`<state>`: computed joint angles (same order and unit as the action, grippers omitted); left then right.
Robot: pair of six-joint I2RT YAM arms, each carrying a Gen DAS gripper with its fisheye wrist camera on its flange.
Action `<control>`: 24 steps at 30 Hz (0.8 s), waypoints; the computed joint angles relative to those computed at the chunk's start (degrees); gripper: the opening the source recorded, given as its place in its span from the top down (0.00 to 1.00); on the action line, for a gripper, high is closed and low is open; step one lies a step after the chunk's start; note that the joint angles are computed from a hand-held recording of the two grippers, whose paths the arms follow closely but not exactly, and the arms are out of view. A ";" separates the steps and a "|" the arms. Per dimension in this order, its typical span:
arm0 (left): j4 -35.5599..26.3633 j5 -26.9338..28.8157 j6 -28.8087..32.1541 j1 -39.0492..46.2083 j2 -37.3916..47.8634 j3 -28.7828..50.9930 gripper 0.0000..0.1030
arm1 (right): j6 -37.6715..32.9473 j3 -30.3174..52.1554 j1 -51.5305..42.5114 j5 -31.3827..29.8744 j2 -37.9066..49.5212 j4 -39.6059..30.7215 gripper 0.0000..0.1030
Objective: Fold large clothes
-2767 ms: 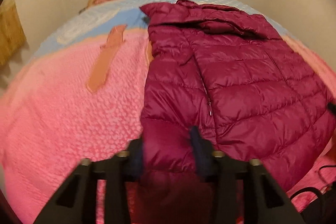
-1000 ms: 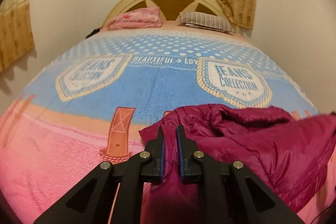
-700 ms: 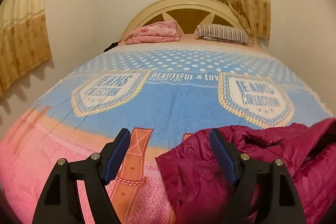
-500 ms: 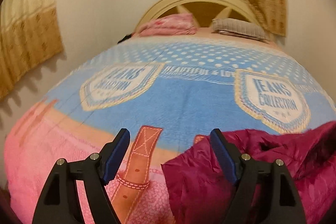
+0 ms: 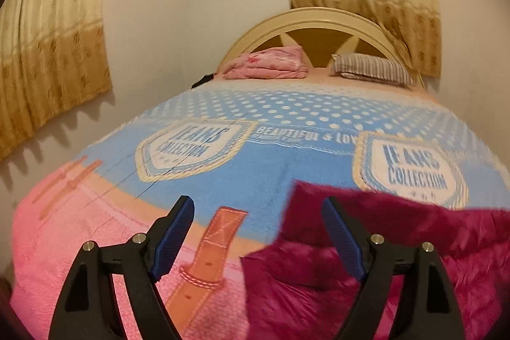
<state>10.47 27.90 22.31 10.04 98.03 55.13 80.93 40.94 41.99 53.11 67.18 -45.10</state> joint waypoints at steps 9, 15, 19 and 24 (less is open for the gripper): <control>4.72 -14.03 2.51 -9.49 6.24 -2.59 0.18 | -2.77 9.32 0.69 -2.09 20.20 2.62 0.15; -4.68 -15.44 -1.45 -9.59 15.46 7.21 0.18 | -2.94 7.00 -1.58 -2.31 20.63 5.08 0.15; -2.18 -17.52 -1.25 -11.11 16.46 5.98 0.17 | -4.27 4.92 -3.79 -4.12 20.75 8.50 0.15; -0.61 -19.36 -0.96 -12.21 17.67 5.77 0.13 | -4.45 2.98 -4.83 -5.44 20.53 11.24 0.15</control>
